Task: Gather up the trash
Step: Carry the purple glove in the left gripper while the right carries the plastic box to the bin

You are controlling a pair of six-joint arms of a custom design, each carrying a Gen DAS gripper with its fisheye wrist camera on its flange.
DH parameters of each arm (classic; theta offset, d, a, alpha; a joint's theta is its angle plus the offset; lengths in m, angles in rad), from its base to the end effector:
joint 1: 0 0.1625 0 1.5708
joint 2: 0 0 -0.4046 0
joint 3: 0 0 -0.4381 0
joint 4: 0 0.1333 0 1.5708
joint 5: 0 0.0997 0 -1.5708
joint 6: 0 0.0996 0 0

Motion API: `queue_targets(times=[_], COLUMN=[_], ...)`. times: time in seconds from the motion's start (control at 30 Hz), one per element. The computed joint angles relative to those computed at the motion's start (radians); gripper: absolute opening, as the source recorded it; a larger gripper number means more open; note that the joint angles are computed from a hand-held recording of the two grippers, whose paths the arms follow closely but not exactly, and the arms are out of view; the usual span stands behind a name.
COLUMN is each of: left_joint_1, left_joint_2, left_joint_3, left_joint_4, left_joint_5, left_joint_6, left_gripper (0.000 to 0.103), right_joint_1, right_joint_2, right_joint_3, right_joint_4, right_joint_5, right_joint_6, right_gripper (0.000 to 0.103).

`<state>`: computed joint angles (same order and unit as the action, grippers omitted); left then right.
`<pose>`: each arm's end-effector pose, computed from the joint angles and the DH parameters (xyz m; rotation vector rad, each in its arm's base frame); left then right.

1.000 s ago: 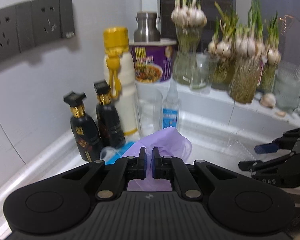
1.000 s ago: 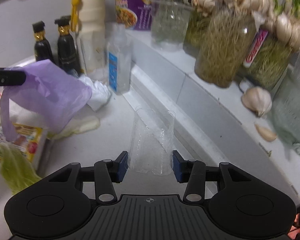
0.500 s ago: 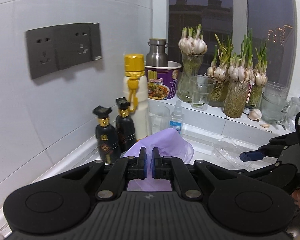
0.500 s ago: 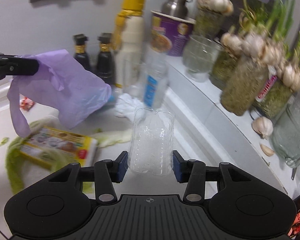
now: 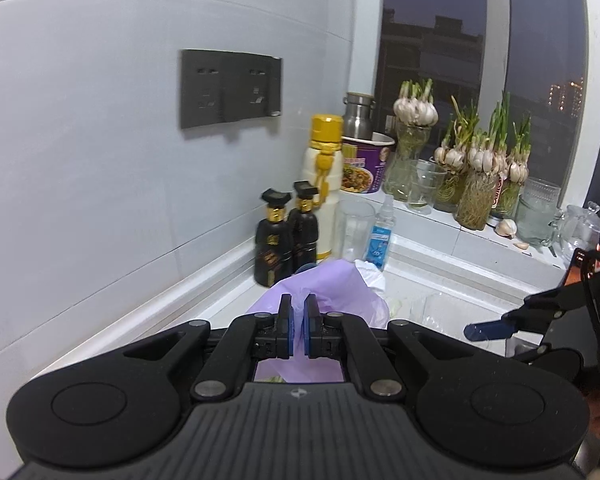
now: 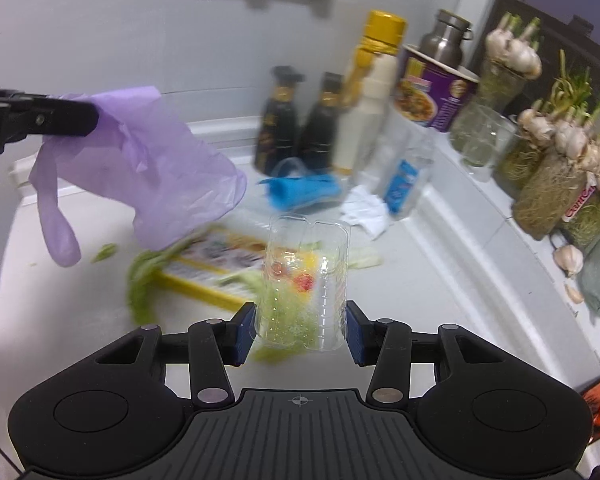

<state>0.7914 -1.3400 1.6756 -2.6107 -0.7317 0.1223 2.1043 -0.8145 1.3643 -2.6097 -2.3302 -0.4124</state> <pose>-0.2919 -0.5906 0.4259 0.6691 2.2555 -1.1416 0.4489 -0.6328 0.2110 0.8583 -2.1888 0.6392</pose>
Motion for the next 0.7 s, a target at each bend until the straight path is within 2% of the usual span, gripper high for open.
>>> queue_targets(times=[0.23,0.37,0.7], left_joint_1=[-0.015,-0.022,-0.05], left_joint_2=[-0.125,-0.194,-0.351], left_joint_3=[0.09,0.132,0.224], left_joint_4=[0.046,0.105,0.252], left_joint_5=[0.001,0.015,0.111], left_joint_6=[-0.066,-0.138,-0.338], left_gripper=[0.004,0.004,0.004], right_joint_1=[0.057,0.083,0.12], right_joint_2=[-0.015,-0.017,-0.016], right_joint_3=[0.07,0.101,0.152], right_joint_4=[0.017,0.029,0.084], right_joint_5=[-0.001,0.011,0.051], right_joint_6=[0.095,0.122,0.178], right_gripper=[0.044,0.044,0.044])
